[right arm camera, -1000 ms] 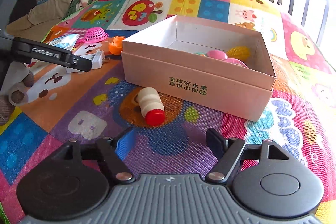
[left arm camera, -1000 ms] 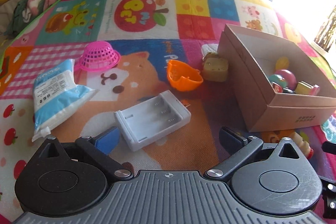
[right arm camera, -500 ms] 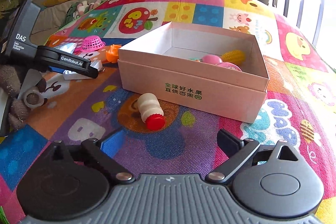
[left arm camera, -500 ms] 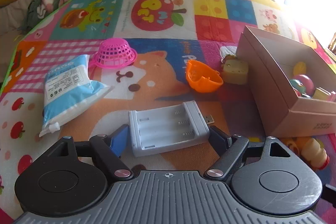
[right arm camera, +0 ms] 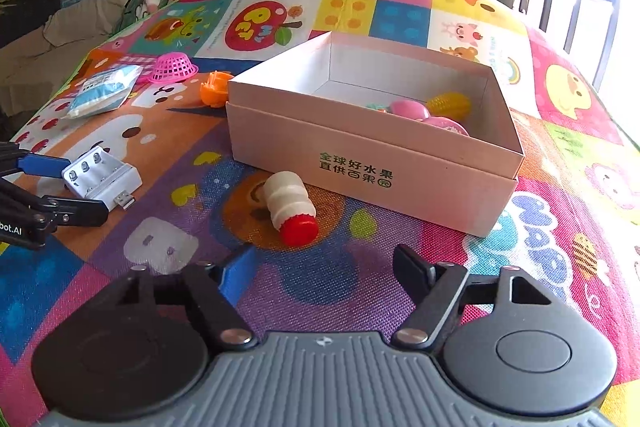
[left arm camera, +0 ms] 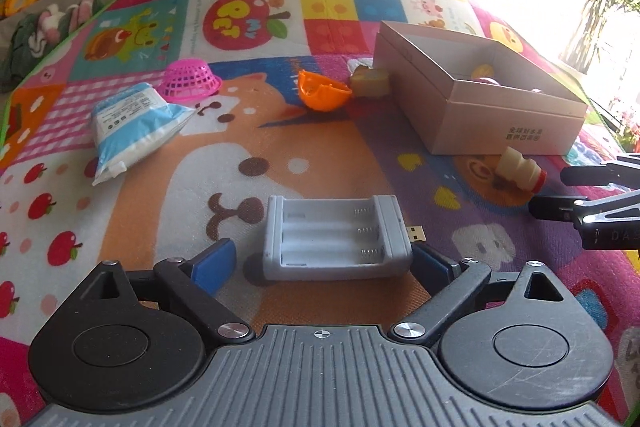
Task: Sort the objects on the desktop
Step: 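Grasp the white battery charger with the left tool, then lift the battery charger and hold it with the left tool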
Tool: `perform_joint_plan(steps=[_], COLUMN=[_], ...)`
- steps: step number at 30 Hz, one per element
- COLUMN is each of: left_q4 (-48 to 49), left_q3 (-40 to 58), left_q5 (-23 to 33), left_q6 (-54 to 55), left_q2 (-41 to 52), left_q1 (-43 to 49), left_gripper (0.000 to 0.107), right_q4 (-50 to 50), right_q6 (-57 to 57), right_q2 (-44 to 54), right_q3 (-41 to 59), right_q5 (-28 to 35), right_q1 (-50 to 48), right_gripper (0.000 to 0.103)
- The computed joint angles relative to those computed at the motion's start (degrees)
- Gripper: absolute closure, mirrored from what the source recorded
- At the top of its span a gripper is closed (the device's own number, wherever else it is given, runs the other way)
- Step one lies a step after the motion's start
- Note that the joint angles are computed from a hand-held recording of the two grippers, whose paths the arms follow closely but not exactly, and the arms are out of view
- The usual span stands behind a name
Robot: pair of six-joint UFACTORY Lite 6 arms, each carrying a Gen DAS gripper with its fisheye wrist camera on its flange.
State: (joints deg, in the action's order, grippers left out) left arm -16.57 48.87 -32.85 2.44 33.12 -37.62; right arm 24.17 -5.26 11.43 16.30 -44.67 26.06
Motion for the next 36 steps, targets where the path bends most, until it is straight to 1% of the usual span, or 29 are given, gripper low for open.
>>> perform_joint_plan(steps=[1, 2, 4, 7, 11, 13, 19, 21, 23, 25, 27, 32, 34, 36], left_q4=[0.53, 1.22, 1.91, 4.36, 5.37, 5.31, 5.71, 7.11, 7.08, 7.12, 7.18, 6.85, 6.70, 6.79], left_q3=[0.02, -0.34, -0.78, -1.63, -1.68, -1.76, -1.84, -1.98, -1.95, -1.97, -1.99, -1.97, -2.17, -2.50], left_q5=[-0.19, -0.45, -1.00, -1.79, -2.10, -2.10, -2.45, -2.87, -2.90, -2.87, -2.91, -2.84, -3.00, -3.22], left_q6=[-0.44, -0.95, -1.57, -3.92, -5.23, -5.21, -5.90, -7.40, -7.29, -7.27, -7.44, -7.16, -6.91, -7.01], left_q2=[0.12, -0.02, -0.09, -0.42, -0.38, -0.46, -0.44, -0.37, -0.30, -0.33, -0.34, -0.37, -0.41, -0.53], left_q1=[0.14, 0.20, 0.34, 1.08, 1.21, 1.15, 1.21, 1.66, 1.69, 1.75, 1.68, 1.56, 1.63, 1.63], left_gripper=[0.008, 0.007, 0.007, 0.006, 0.005, 0.005, 0.005, 0.005, 0.004, 0.004, 0.004, 0.004, 0.004, 0.004], right_q4=[0.48, 0.93, 2.33, 6.98, 23.58, 25.76, 24.67, 23.23, 21.76, 21.15, 20.49, 14.03, 15.27, 19.37], right_q6=[-0.30, -0.59, -1.48, -4.43, -15.33, -16.25, -13.58, -12.71, -11.69, -10.83, -9.31, -2.19, -3.73, -7.42], right_q2=[0.15, 0.20, 0.77, 2.41, 5.05, 4.96, 3.24, 1.07, -2.10, -4.90, -5.99, -1.36, 0.92, 2.08], right_q3=[0.58, 1.23, 2.97, 5.30, 8.36, 8.35, 6.59, 5.42, 3.21, 1.67, 1.49, 6.79, 9.05, 9.70], right_q5=[0.50, 1.22, 2.62, 3.13, 0.66, 0.49, 1.14, 2.60, 2.62, 3.05, 3.61, 8.28, 8.27, 6.59], right_q1=[0.18, 0.36, 0.50, 1.11, 4.05, 3.43, 2.02, 2.30, 3.60, 4.99, 6.22, 4.65, 5.13, 6.77], right_gripper=[0.036, 0.037, 0.037, 0.037, 0.037, 0.037, 0.037, 0.037, 0.036, 0.030, 0.027, 0.027, 0.027, 0.027])
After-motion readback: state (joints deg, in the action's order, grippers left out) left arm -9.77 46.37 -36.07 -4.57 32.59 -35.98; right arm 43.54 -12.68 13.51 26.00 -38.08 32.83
